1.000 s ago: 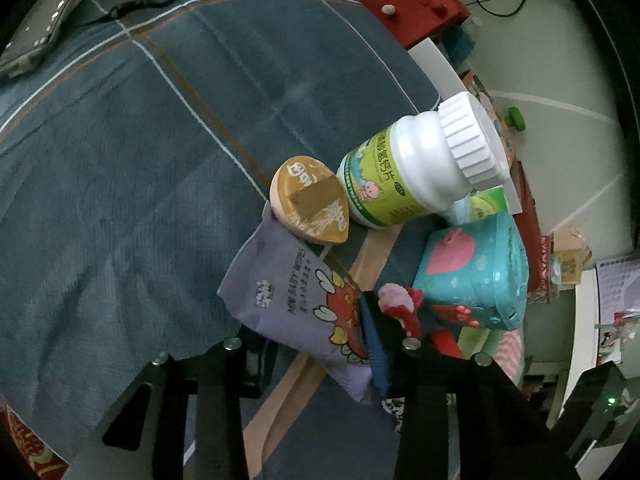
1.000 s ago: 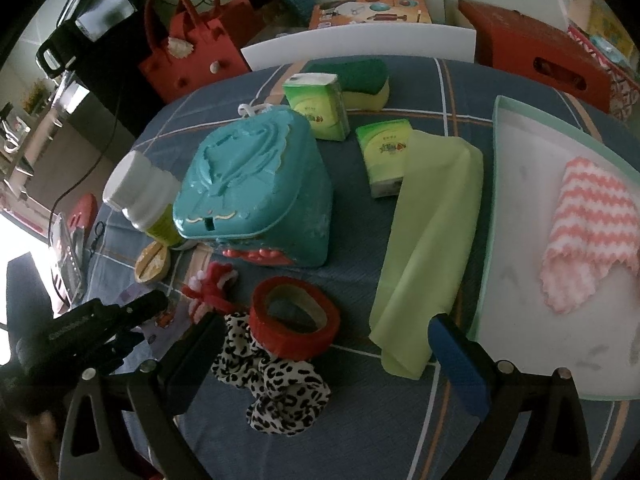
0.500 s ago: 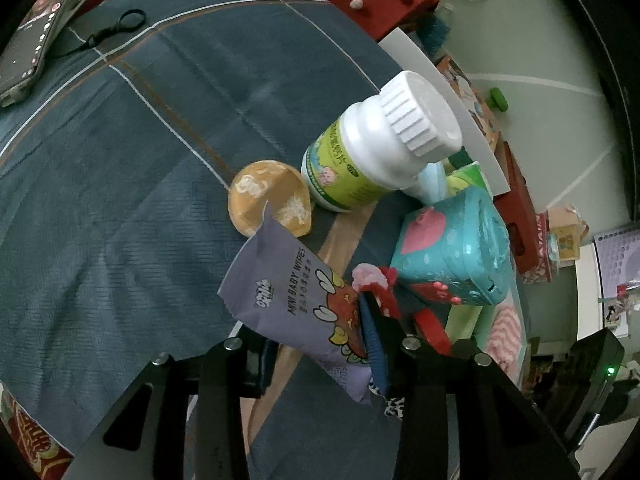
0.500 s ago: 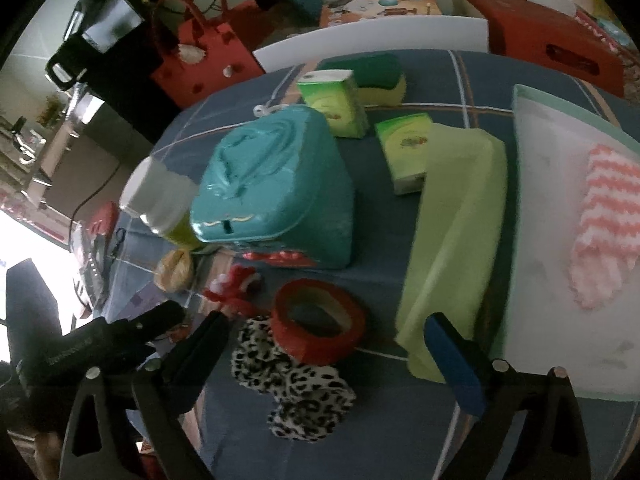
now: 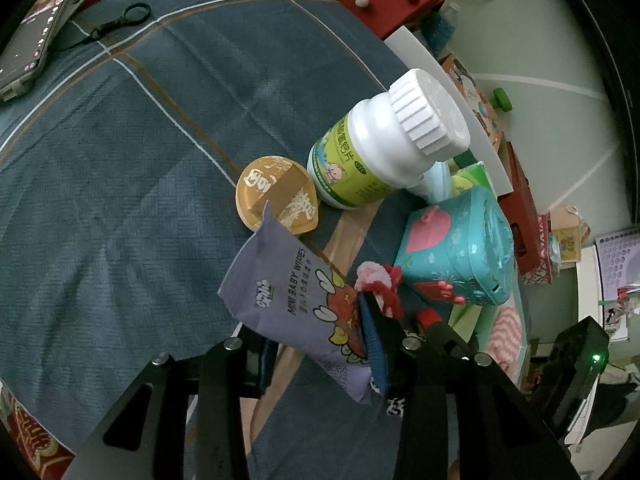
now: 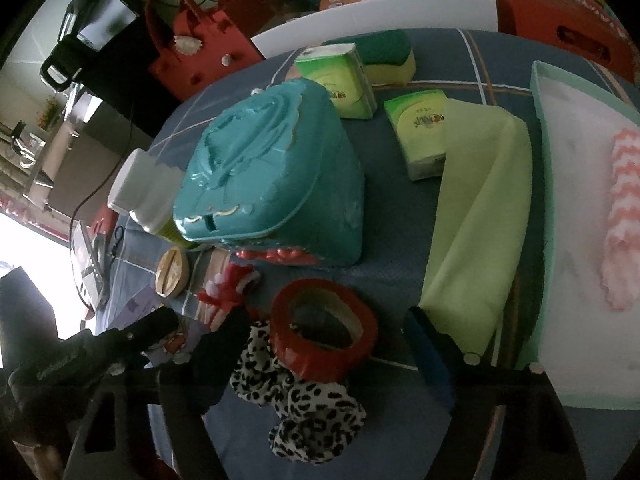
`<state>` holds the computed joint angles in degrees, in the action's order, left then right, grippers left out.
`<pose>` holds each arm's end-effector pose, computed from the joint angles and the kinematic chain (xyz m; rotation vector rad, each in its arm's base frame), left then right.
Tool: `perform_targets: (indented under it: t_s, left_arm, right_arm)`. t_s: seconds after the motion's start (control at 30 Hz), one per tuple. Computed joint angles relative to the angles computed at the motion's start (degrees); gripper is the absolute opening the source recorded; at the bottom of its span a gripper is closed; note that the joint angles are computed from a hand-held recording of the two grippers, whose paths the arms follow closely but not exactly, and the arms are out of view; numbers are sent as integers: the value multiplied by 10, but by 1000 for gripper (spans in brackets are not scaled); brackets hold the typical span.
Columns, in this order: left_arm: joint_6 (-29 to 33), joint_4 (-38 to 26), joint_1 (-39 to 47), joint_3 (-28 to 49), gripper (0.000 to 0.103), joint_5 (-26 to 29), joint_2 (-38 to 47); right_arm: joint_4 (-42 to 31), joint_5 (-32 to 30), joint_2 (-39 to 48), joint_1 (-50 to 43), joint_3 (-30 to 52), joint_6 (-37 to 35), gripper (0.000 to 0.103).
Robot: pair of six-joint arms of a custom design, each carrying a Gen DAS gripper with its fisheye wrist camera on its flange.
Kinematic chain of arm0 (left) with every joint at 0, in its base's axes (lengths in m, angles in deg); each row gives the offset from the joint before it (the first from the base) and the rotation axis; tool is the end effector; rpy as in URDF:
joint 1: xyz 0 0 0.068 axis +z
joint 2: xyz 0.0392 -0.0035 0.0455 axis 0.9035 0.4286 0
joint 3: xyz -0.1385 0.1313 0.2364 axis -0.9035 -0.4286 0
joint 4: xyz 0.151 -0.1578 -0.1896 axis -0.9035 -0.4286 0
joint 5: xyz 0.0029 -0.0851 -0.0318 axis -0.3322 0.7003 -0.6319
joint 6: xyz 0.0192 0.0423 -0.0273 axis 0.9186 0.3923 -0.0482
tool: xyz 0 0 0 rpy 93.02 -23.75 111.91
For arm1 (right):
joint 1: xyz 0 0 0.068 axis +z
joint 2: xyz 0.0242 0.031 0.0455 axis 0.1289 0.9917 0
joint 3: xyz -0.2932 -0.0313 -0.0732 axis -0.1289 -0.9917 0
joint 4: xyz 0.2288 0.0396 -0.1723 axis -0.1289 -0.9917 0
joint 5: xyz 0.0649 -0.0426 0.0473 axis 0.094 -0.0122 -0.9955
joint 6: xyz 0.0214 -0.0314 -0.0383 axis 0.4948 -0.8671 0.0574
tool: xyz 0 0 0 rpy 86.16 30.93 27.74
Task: Organize soft objects
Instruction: 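Grasp the purple wipes pack with the left tool while the right tool grasps the red tape roll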
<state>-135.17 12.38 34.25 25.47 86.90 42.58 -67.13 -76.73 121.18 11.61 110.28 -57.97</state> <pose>0.2183 -0.1282 0.0755 -0.9579 2.5196 -0.6589 0.3209 0.0380 0.0839 -0.2722 2.7717 0.5944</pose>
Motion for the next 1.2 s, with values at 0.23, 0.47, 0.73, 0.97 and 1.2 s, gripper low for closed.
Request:
perform_targets:
  t_s: [0.23,0.47,0.73,0.97,1.2]
  left_arm:
    - [-3,-2,-1,4,40,-1,8]
    - [-5,0,-2,4,40,-2,7]
    - [-6,-4,-2,0,40,-6,-4]
    - [1,-33,-11,-5,40,-28,-53]
    - [6,-76,-30,1,40,-67,-100]
  right_arm:
    - [3,3,21,9,9,6,56]
    - [7,12,16,19,6,11,56]
    - [-1,16,-6,13,-2,3,56]
    - [-2,14,-66,0,-30,3,55]
    - [-16,11,-107,-14,-42,4,55]
